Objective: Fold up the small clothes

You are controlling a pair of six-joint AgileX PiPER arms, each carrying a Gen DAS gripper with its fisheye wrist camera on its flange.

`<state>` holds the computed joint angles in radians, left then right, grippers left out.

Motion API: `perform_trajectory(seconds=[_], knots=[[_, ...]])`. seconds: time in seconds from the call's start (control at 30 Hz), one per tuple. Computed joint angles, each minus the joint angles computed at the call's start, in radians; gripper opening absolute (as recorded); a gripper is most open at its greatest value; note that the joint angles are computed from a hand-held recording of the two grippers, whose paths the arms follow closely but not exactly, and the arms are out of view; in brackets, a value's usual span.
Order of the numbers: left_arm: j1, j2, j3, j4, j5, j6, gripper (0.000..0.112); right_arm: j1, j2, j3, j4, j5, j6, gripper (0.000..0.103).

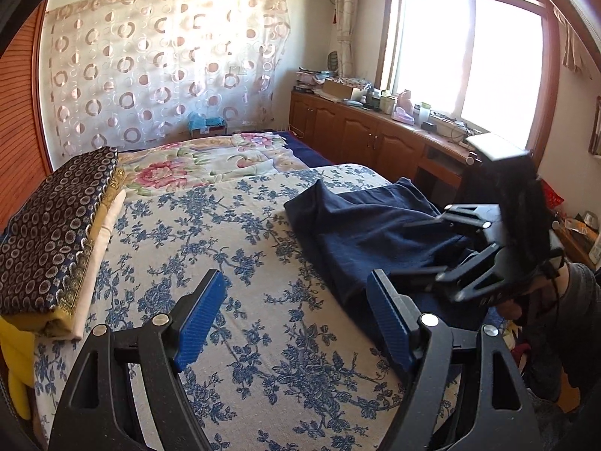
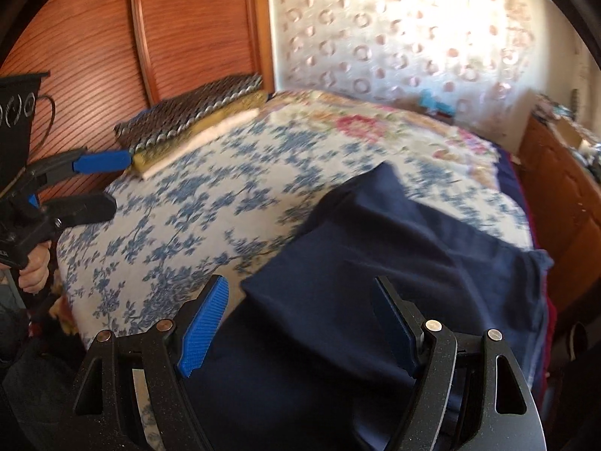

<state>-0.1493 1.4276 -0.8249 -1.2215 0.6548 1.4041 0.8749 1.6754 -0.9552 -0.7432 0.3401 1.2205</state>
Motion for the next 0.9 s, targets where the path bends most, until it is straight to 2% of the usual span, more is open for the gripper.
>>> perform_trajectory(seconds=[0.1,0.17,0.2,0.27,0.3,0.33,0.4,0.47,0.57,0.67,0.83,0.87,0.9], knots=[[0.012,0.01,0.003,-0.008,0.007,0.007,0.079,-0.044,0.07,-0.051,0.225,-0.034,-0.252,0.079],[0.012,0.015,0.004,-0.009,0.005,0.005,0.079,-0.067,0.122,-0.094,0.348,-0.015,-0.397,0.079],[0.011,0.017,0.004,-0.011,0.005,0.006,0.079,-0.071,0.143,-0.112,0.358,0.005,-0.42,0.073],[0.014,0.018,0.006,-0.016,0.008,0.012,0.079,-0.077,0.185,-0.151,0.365,0.034,-0.451,0.053],[0.015,0.017,0.009,-0.017,0.009,0.009,0.079,-0.084,0.193,-0.157,0.362,0.043,-0.458,0.027],[0.017,0.014,0.012,-0.018,0.011,0.01,0.079,-0.094,0.189,-0.152,0.361,0.037,-0.463,0.007],[0.017,0.014,0.012,-0.018,0.014,0.008,0.079,-0.111,0.152,-0.118,0.329,-0.009,-0.418,0.005],[0.016,0.015,0.011,-0.014,0.016,0.003,0.079,-0.137,0.077,-0.065,0.159,-0.035,-0.237,0.005],[0.008,0.021,0.006,-0.016,0.013,0.0,0.079,-0.196,-0.031,-0.023,-0.029,0.0,-0.062,0.004],[0.004,0.022,0.008,-0.019,0.016,0.003,0.079,-0.307,-0.08,-0.036,0.017,0.042,-0.152,0.004],[-0.012,0.022,0.014,-0.017,0.008,-0.003,0.079,-0.475,-0.024,-0.116,-0.062,0.206,-0.093,0.004],[-0.018,0.022,0.014,-0.014,0.003,-0.006,0.079,-0.512,-0.007,-0.127,-0.031,0.216,-0.113,0.008],[-0.024,0.023,0.015,-0.011,-0.001,-0.008,0.079,-0.544,0.001,-0.127,-0.001,0.205,-0.141,0.02]])
